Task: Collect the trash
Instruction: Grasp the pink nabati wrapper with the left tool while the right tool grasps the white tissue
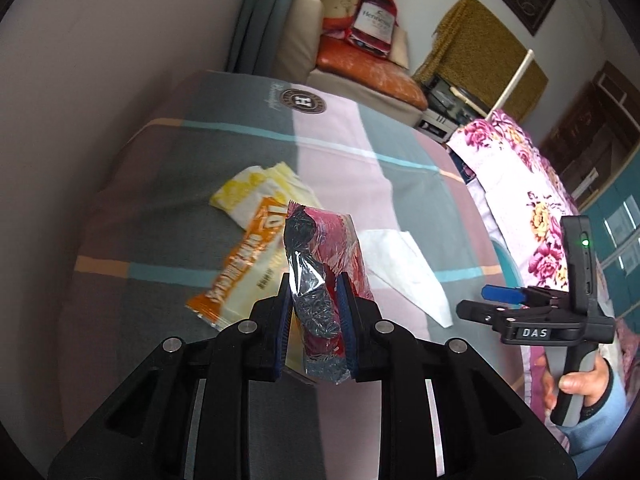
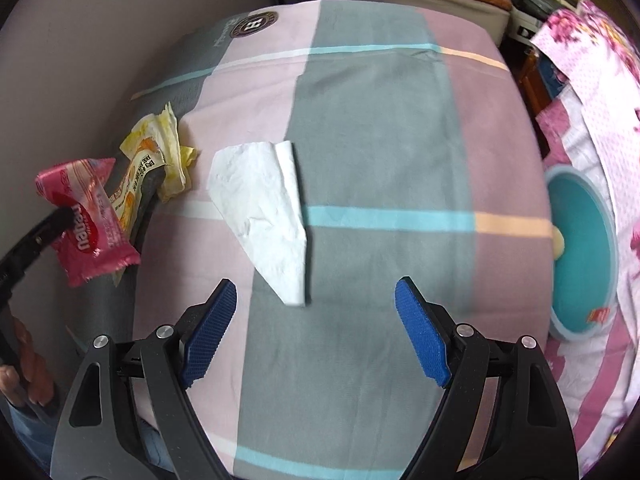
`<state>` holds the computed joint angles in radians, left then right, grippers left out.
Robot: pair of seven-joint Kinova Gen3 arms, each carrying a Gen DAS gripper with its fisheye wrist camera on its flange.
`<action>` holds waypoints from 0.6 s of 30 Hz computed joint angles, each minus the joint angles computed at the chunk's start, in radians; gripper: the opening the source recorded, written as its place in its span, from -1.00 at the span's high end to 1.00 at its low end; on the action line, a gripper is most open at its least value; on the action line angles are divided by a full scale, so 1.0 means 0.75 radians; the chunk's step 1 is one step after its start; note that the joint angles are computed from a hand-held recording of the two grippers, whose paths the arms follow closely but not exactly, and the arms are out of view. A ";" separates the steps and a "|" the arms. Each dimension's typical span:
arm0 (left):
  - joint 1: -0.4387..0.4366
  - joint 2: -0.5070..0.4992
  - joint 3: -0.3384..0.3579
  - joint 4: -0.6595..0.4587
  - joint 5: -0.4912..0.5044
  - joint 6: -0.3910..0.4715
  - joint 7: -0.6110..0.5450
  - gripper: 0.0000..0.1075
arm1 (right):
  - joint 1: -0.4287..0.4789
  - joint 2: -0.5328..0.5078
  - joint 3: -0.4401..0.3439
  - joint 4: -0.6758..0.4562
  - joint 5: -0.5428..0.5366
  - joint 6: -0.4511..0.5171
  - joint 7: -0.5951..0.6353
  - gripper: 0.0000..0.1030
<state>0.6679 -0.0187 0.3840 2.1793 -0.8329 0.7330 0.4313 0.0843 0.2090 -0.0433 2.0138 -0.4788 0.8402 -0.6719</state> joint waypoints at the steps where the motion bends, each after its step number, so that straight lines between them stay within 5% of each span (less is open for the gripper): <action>1: -0.010 -0.009 -0.012 0.016 0.008 -0.021 -0.010 0.58 | -0.022 0.009 -0.008 -0.003 0.011 -0.016 -0.018 -0.51; 12: -0.152 -0.036 -0.041 0.143 0.018 -0.255 -0.033 0.58 | -0.191 0.084 -0.089 0.011 0.132 -0.243 -0.160 -0.50; 18: -0.156 -0.017 -0.024 0.130 0.013 -0.255 -0.023 0.58 | -0.162 0.017 -0.146 0.108 0.095 -0.347 -0.039 0.06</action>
